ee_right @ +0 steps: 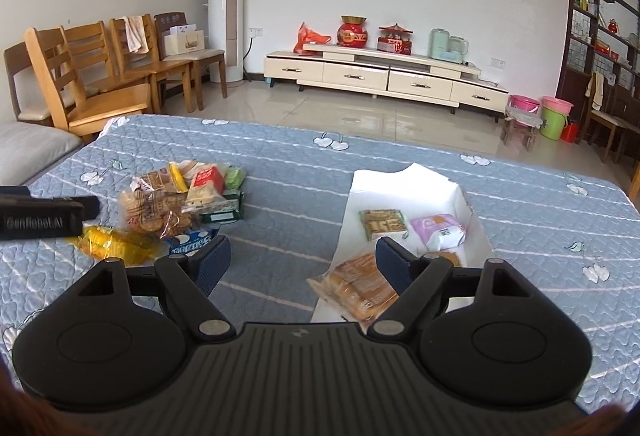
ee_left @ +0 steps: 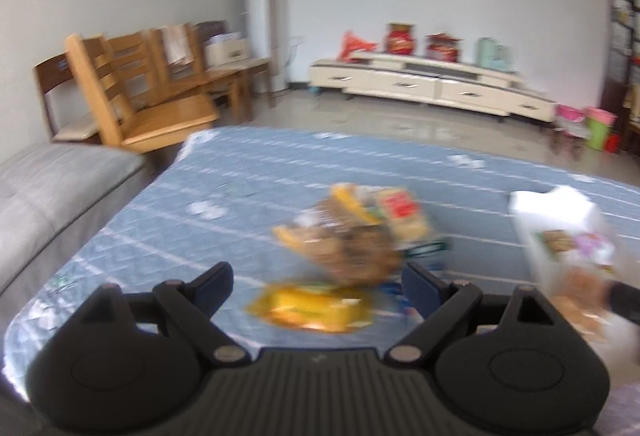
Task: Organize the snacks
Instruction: 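Move both open tools from the tray over to the snack pile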
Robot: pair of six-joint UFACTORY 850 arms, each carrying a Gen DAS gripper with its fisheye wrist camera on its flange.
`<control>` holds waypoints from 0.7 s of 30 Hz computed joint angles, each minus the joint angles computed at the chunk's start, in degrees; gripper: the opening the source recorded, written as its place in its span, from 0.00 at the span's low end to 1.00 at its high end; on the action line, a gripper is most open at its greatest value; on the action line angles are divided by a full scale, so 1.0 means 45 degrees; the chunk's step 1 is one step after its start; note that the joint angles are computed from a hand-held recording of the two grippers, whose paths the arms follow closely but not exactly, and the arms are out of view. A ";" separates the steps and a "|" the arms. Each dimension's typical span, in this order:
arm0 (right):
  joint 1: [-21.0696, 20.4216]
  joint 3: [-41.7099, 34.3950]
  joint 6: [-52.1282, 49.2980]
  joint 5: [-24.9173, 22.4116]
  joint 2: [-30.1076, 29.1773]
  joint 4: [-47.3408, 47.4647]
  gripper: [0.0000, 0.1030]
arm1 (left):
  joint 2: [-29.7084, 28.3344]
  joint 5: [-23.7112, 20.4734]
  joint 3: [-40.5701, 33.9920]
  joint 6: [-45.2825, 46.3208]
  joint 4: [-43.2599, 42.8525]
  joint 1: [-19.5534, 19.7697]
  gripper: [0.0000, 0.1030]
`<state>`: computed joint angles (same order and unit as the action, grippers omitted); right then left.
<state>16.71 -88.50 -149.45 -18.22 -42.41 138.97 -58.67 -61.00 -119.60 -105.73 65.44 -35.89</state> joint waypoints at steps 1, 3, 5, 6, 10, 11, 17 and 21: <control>-0.0007 -0.0033 0.0161 0.0029 -0.0029 -0.0167 0.97 | 0.0027 -0.0105 0.0126 -0.0025 -0.0147 0.0157 0.88; -0.0017 -0.0224 0.0596 0.0089 -0.0171 -0.0598 0.97 | -0.0051 -0.0352 0.0136 0.0057 -0.0477 0.0475 0.88; -0.0019 -0.0358 0.1032 0.0116 -0.0273 -0.1008 0.97 | -0.0052 -0.0420 0.0259 0.0076 -0.0718 0.0752 0.88; -0.0004 -0.0437 0.1178 0.0139 -0.0341 -0.1147 0.97 | -0.0067 -0.0404 0.0310 0.0164 -0.0830 0.0871 0.88; 0.0022 -0.0685 0.1692 0.0258 -0.0536 -0.1755 0.97 | -0.0454 -0.0387 -0.0039 0.0774 -0.1144 0.1191 0.88; 0.0024 -0.0728 0.1831 0.0281 -0.0572 -0.1891 0.97 | -0.0524 -0.0232 -0.0077 0.0860 -0.1160 0.1230 0.88; 0.0086 -0.0913 0.1948 0.0407 -0.0742 -0.2100 0.98 | -0.0514 -0.0141 0.0682 0.1185 -0.0616 0.0901 0.88; 0.0037 -0.0952 0.2201 0.0355 -0.0757 -0.2273 0.99 | 0.0601 0.0425 0.2733 0.0022 0.0276 0.0470 0.88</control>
